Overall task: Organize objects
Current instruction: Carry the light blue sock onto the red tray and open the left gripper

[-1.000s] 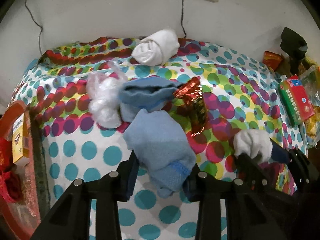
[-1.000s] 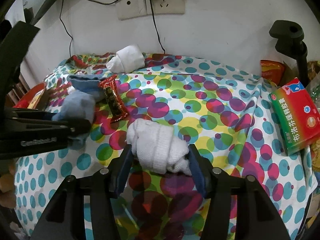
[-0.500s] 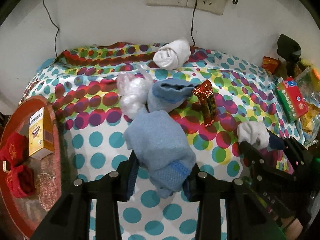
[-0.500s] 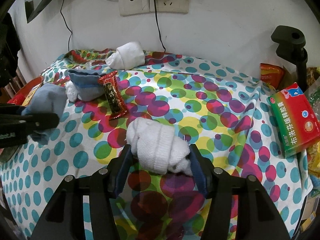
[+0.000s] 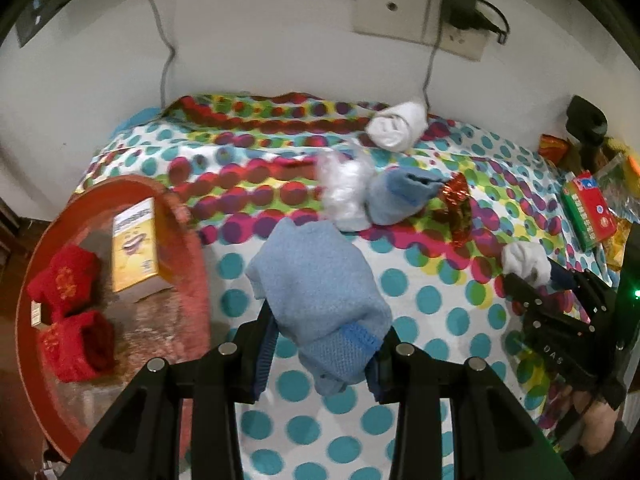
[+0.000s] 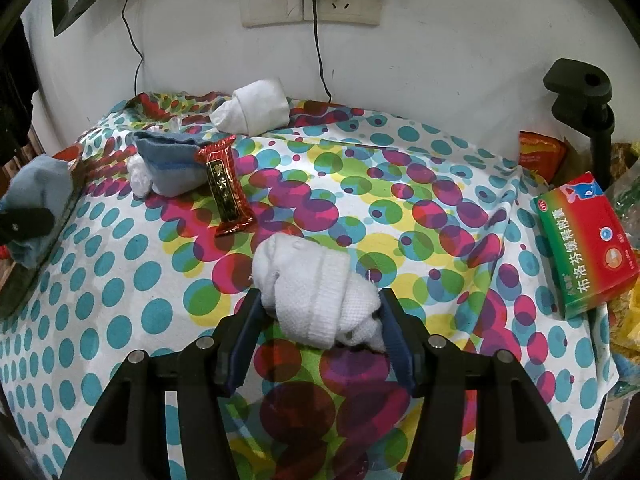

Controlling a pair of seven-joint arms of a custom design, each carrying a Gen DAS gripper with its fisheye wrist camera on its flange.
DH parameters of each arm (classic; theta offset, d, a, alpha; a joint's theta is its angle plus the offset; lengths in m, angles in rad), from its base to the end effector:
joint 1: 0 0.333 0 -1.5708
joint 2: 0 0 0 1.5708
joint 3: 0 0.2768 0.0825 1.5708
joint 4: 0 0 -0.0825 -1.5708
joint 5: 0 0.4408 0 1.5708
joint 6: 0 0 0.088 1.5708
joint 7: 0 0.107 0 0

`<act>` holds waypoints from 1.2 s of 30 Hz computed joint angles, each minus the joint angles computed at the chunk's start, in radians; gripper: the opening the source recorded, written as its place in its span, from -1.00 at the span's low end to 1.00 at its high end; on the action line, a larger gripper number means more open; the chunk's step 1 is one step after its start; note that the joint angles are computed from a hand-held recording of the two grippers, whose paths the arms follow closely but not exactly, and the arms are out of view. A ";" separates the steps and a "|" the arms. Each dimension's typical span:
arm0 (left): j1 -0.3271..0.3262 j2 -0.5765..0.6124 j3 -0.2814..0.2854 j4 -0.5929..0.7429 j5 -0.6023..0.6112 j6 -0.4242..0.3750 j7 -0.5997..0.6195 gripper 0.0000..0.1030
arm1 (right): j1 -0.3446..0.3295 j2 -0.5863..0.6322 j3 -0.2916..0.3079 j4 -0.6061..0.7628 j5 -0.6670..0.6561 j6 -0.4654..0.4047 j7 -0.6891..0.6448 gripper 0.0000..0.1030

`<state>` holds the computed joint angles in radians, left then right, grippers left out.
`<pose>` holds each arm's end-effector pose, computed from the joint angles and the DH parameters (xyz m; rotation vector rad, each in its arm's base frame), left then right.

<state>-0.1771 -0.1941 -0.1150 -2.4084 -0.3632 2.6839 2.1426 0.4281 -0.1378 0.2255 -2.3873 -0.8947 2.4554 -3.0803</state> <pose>0.5352 -0.1487 0.3643 -1.3453 2.4855 -0.6474 0.4347 0.3312 0.3173 -1.5515 2.1452 -0.7576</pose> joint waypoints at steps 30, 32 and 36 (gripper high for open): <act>0.163 0.066 0.057 0.137 0.057 -0.022 -0.016 -0.27 | 0.017 0.020 -0.006 0.027 0.020 -0.047 -0.037 0.11; 0.175 0.083 0.055 0.157 0.079 -0.025 -0.032 -0.27 | 0.017 0.020 -0.006 0.027 0.020 -0.047 -0.037 0.11; 0.196 0.115 0.053 0.190 0.111 -0.022 -0.058 -0.27 | 0.017 0.021 -0.006 0.028 0.020 -0.048 -0.037 0.11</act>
